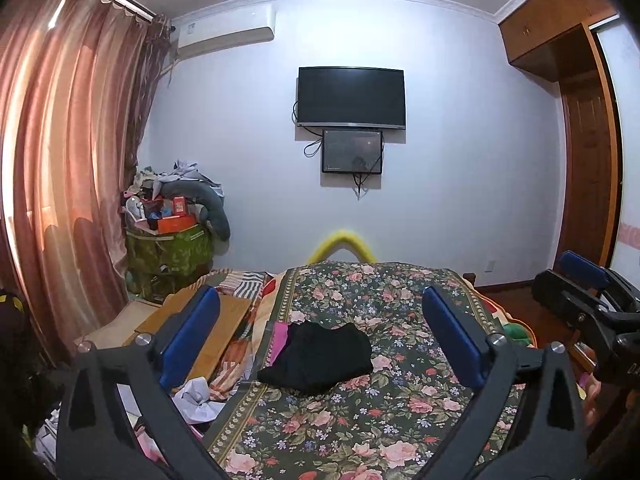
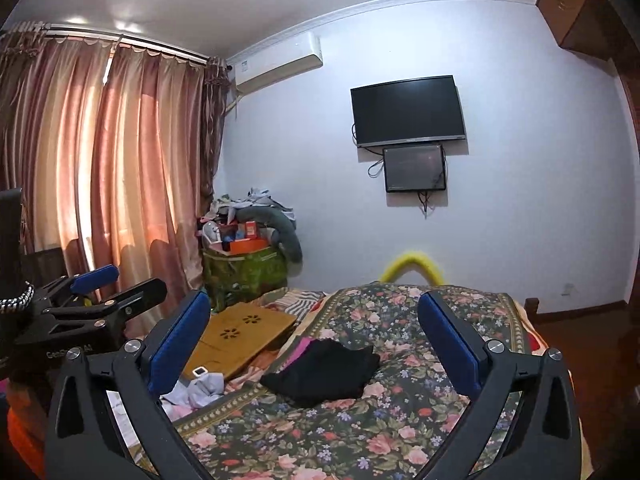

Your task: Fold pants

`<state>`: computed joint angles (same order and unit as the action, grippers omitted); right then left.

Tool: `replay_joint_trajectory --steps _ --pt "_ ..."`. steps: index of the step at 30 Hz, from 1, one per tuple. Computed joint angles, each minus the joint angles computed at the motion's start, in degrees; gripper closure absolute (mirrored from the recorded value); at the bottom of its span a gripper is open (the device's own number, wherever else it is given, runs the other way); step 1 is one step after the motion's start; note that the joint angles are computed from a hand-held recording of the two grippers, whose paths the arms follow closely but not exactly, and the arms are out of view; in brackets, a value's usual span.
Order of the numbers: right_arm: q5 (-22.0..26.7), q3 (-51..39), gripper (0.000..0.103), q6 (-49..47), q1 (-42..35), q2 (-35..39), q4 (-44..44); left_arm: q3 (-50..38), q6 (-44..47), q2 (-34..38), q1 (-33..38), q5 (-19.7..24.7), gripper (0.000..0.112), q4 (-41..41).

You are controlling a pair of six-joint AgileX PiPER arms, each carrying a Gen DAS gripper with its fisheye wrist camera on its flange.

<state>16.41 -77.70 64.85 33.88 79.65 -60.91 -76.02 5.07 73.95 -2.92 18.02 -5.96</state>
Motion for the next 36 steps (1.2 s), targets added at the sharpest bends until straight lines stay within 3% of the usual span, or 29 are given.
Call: replay_joint_trajectory --steps 12,36 --pt "0.15 1.56 0.0 2.62 0.2 -0.75 -1.86 -0.45 -0.81 0.02 -0.65 0.68 0.01 1.08" --pt "2.08 0.3 0.0 -1.94 0.81 -0.85 3.26 -0.53 6.92 0.74 0.69 0.84 0.01 -6.24"
